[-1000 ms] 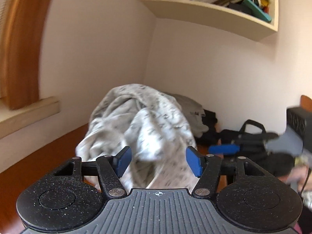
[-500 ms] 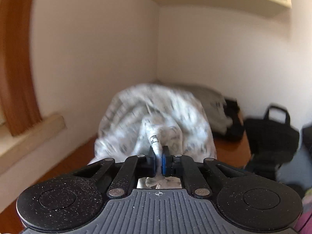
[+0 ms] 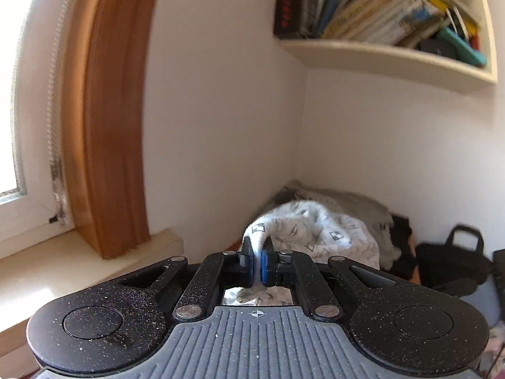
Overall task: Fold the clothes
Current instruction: 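Grasp the garment edge with the right gripper while the left gripper grasps another edge, then lift the garment high with both grippers to shake it open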
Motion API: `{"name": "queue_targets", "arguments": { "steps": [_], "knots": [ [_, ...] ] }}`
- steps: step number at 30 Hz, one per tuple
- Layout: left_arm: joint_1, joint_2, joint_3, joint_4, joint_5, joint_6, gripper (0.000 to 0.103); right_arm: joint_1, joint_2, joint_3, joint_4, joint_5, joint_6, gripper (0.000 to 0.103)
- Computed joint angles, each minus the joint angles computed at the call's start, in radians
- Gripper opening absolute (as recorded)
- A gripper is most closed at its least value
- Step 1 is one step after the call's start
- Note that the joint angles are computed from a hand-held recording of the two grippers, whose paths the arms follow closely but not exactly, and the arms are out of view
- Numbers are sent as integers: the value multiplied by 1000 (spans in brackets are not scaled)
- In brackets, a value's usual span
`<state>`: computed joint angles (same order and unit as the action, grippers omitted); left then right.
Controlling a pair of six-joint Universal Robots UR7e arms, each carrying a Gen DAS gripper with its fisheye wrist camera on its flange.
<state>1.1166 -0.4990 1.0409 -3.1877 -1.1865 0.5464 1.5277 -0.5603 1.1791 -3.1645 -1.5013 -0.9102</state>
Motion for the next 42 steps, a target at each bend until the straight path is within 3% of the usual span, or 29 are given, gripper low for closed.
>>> {"name": "queue_targets", "arguments": {
  "steps": [6, 11, 22, 27, 31, 35, 42],
  "knots": [
    [-35, -65, 43, -54, -29, -18, 4, 37, -79, 39, -132, 42, 18, 5],
    [-88, -111, 57, -105, -19, -3, 4, 91, -126, 4, -160, 42, 52, 5],
    [-275, -230, 54, -243, 40, 83, 4, 266, -269, 11, -246, 64, -4, 5],
    [-368, -242, -26, -287, 79, 203, 4, 335, -329, 27, -296, 118, -18, 5],
    [-402, -210, -117, -289, 101, 272, 4, 372, -348, 13, -311, 133, -19, 5],
    [-369, -144, -220, -218, 126, 265, 4, 367, -337, 5, -286, 96, -31, 5],
    [-205, 73, -512, 84, 155, 147, 4, 272, -183, -151, -154, -8, -15, 5]
  ]
}}
